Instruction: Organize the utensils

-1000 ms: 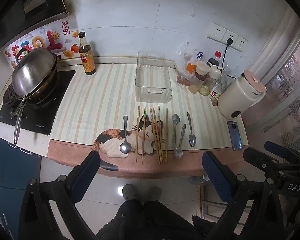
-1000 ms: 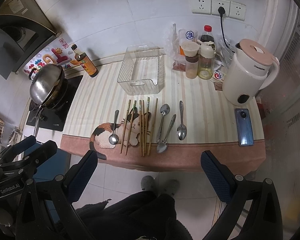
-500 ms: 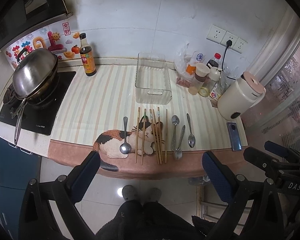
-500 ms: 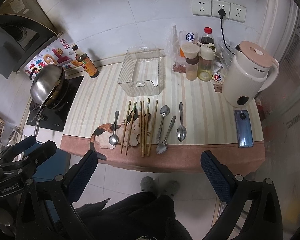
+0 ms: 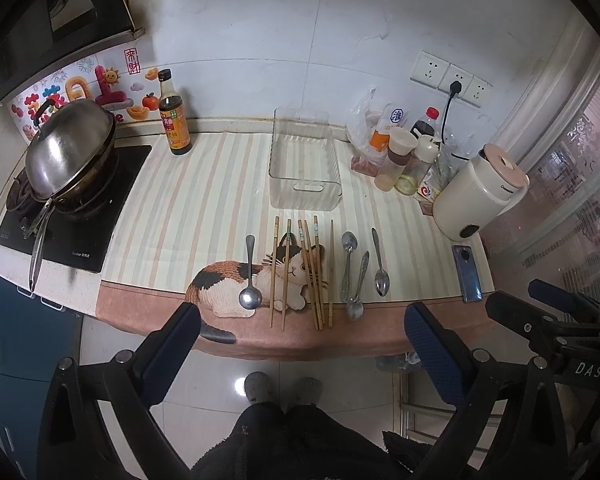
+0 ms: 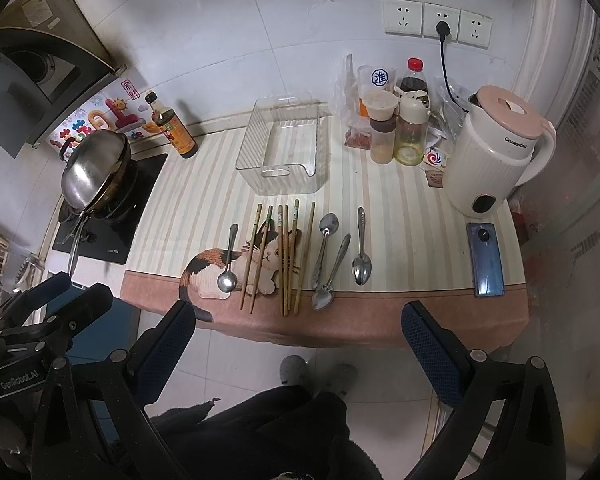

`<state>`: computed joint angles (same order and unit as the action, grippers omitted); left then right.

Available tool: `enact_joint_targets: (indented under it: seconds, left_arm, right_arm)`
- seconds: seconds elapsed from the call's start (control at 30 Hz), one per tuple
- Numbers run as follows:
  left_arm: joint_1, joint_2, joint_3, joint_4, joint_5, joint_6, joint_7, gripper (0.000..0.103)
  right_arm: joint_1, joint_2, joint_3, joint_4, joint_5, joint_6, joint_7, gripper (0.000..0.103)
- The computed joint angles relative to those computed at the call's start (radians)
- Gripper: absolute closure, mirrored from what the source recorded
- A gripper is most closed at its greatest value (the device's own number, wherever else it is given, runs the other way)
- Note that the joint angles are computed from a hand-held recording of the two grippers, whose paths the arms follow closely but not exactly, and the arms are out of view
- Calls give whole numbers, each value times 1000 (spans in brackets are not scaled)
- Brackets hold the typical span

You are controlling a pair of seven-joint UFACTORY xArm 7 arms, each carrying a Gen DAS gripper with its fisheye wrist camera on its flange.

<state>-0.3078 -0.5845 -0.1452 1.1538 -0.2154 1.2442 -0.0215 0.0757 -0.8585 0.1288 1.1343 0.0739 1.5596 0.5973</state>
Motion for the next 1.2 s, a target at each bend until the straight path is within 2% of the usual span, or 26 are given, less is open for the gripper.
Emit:
enact_joint_targets:
  seconds: [1.07,1.2]
  left_arm:
    - [0,-7,7,-12,-7,-9,3,0]
    - [19,-12,-19,-39,33,-60,-16,0]
  right_arm:
    - [5,29,6,22,-4,-13,5,0]
    - [-12,34,9,8,-23,-37,23,0]
